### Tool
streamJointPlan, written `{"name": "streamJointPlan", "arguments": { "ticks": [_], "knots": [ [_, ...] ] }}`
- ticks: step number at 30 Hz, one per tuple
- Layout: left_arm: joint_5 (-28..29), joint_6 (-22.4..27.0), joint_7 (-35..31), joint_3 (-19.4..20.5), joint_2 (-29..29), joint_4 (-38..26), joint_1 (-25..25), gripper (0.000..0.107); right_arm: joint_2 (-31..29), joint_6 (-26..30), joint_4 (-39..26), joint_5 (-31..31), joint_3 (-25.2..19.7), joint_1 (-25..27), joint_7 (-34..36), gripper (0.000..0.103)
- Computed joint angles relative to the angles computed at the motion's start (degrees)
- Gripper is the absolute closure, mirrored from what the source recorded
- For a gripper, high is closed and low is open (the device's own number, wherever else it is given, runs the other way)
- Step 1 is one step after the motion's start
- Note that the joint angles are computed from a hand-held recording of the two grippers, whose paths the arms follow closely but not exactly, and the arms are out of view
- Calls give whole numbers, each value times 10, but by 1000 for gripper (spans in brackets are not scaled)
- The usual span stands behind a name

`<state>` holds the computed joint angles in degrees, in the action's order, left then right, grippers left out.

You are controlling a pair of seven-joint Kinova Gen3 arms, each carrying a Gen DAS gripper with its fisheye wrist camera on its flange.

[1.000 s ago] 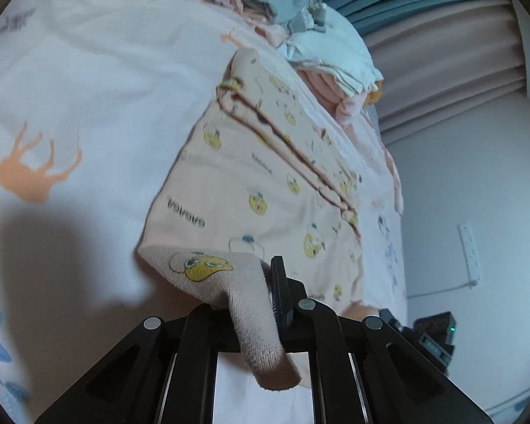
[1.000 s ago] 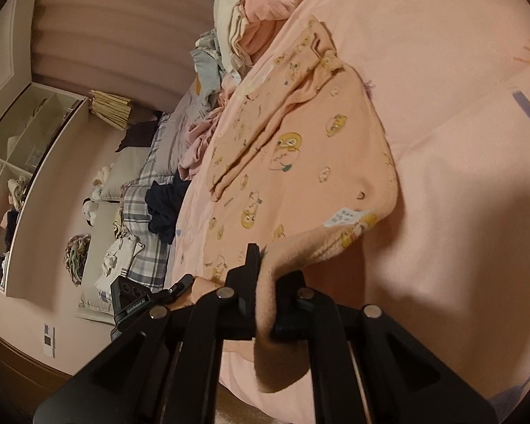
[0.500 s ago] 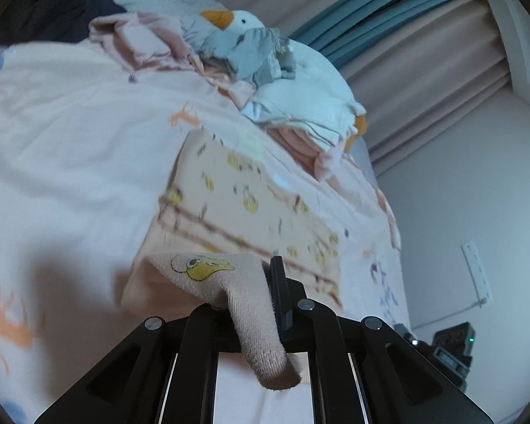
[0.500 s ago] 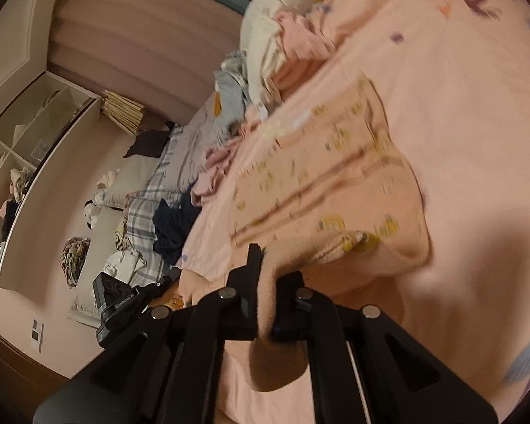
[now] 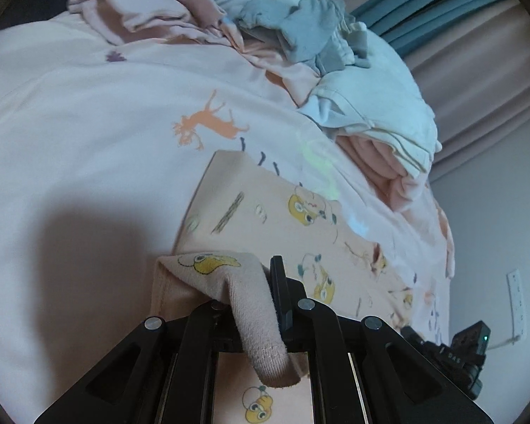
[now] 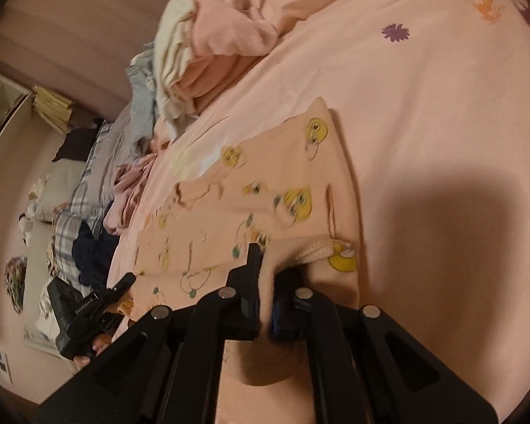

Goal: Fold small clothes

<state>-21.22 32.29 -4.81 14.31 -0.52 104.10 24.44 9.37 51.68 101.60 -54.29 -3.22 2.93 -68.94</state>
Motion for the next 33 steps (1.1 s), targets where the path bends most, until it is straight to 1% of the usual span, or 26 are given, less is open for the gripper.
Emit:
{"name": "streamJointPlan", "arguments": {
  "ticks": [2,3,4,6,8,9,10,11,12,13,14,15,16,17,18,19,20,22,23,24,25,27,28,30,31,33],
  "knots": [
    [19,27,-47,-24,3,-25,16,101,8,-12,-22,18,-6,-6,-17,97],
    [14,50,-70,-49,12,-47,40,101,12,-24,-36,40,-21,-4,-37,98],
    [6,74,-84,-67,25,-66,58,101,17,-32,-47,63,-45,8,-56,97],
    [19,114,-92,-78,52,-99,62,101,37,-44,-66,91,-82,26,-98,97],
    [51,121,-106,-73,55,-103,45,101,58,-25,-77,85,-122,71,-125,96],
    [54,119,-116,-80,43,-98,51,101,62,-13,-85,86,-136,89,-128,96],
    [47,126,-125,-92,35,-101,67,101,60,2,-94,97,-140,98,-136,95],
    [31,142,-134,-99,27,-109,84,101,50,8,-100,117,-133,97,-153,94],
    [21,165,-139,-98,24,-123,92,99,29,6,-100,140,-115,88,-169,85],
    [15,188,-135,-94,23,-138,94,97,5,-2,-95,163,-89,70,-185,71],
    [8,212,-122,-83,23,-152,90,95,-16,-15,-90,187,-62,46,-201,62],
    [-9,235,-100,-67,20,-162,86,82,-41,-23,-83,210,-36,26,-217,51],
    [-32,258,-77,-59,18,-170,93,57,-60,-22,-82,233,-10,3,-229,50],
    [-56,282,-54,-62,18,-179,107,46,-76,-12,-83,251,8,-13,-232,51],
    [-79,305,-32,-73,16,-186,131,38,-82,6,-90,260,15,-20,-227,60],
    [-97,325,-20,-85,17,-194,153,38,-87,26,-96,266,12,-18,-219,76],
    [-106,337,-18,-90,15,-200,165,38,-89,38,-101,274,-1,-9,-217,82],
    [-96,331,-40,-81,8,-201,158,38,-101,53,-99,295,-42,13,-212,82],
    [-77,332,-63,-68,8,-203,145,41,-103,64,-98,293,-50,12,-195,82],
    [-53,342,-87,-53,14,-213,129,47,-100,72,-94,284,-47,7,-176,82],
    [-31,362,-110,-34,28,-225,116,55,-90,81,-95,277,-50,2,-164,82],
    [-13,408,-157,-18,65,-250,120,59,-67,83,-99,285,-70,-17,-167,82],
    [-12,427,-180,-23,84,-260,136,59,-53,78,-105,297,-79,-32,-181,82],
    [-11,437,-216,-54,125,-268,175,59,-21,64,-113,305,-94,-59,-194,82],
    [-9,433,-221,-70,143,-273,183,59,-8,50,-116,316,-105,-67,-206,82],
    [-26,435,-201,-117,170,-293,213,59,9,8,-123,347,-110,-92,-246,82]
  ]
}}
